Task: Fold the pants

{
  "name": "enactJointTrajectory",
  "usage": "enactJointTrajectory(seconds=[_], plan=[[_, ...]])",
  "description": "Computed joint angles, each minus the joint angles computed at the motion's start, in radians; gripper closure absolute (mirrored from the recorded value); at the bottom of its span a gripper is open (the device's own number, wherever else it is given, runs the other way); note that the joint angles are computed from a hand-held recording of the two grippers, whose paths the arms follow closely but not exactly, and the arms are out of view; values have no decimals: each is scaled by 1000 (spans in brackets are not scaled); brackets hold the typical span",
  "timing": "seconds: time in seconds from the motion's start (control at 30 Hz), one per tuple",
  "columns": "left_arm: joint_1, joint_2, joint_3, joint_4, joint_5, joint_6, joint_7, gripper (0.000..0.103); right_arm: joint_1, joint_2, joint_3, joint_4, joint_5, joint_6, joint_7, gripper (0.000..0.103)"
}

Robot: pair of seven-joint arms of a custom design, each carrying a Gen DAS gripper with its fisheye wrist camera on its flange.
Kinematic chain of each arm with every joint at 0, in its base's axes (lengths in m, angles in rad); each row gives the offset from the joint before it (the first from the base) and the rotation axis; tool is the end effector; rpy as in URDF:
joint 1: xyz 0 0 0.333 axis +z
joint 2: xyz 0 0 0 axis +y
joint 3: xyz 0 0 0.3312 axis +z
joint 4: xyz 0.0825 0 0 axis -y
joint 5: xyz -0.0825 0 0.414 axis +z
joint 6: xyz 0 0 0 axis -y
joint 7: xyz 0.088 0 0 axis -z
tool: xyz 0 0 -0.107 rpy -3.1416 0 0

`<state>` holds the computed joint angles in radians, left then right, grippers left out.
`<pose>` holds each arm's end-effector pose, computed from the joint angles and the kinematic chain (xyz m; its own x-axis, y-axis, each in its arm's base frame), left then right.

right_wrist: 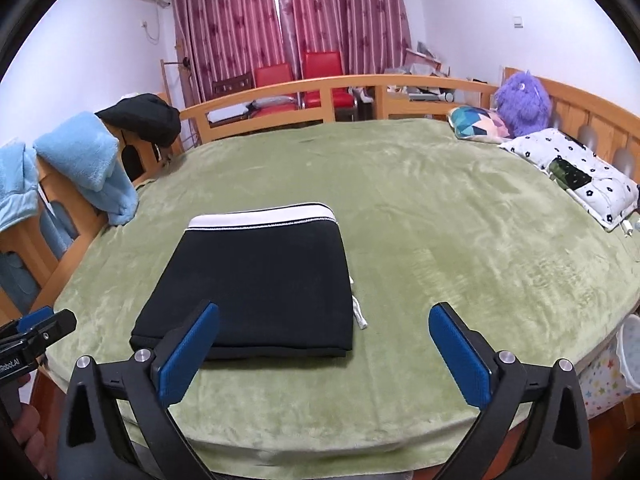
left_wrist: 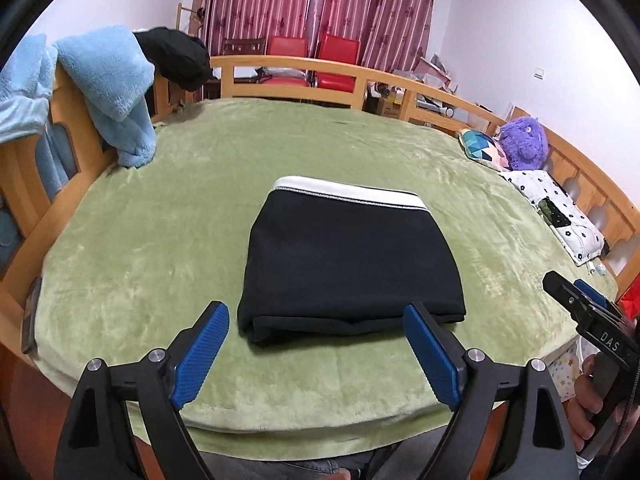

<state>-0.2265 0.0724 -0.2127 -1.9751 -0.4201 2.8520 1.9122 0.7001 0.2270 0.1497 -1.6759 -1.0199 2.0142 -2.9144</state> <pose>0.5969 -0.2525 0.5264 -0.4593 -0.8772 0.1401 -0.6460 0.2216 -0.7305 0.4937 0.4728 0.5100 -0.4645 -0.8785 -0.1116 -0.5031 0.3656 -0.7831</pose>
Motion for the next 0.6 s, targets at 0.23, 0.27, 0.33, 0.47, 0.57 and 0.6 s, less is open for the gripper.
enactJointTrajectory(seconds=[0.23, 0.27, 0.33, 0.47, 0.57, 0.6], plan=[[-6, -60, -7, -66, 5, 41, 5, 10, 24, -3, 14, 14, -17, -63, -25, 0], [-6, -61, -7, -67, 14, 42, -2, 10, 29, 0, 14, 19, -20, -76, -28, 0], [-5, -74, -6, -83, 41, 50, -26, 10, 32, -1, 14, 19, -20, -78, -29, 0], [0, -93, -7, -101, 37, 68, -31, 10, 37, 0, 14, 20, -20, -83, -23, 0], [3, -98, -6, -102, 12, 66, -10, 10, 38, -6, 15, 15, -23, -79, -19, 0], [5, -98, -6, -102, 20, 67, -17, 10, 39, -7, 15, 14, -25, -79, -16, 0]])
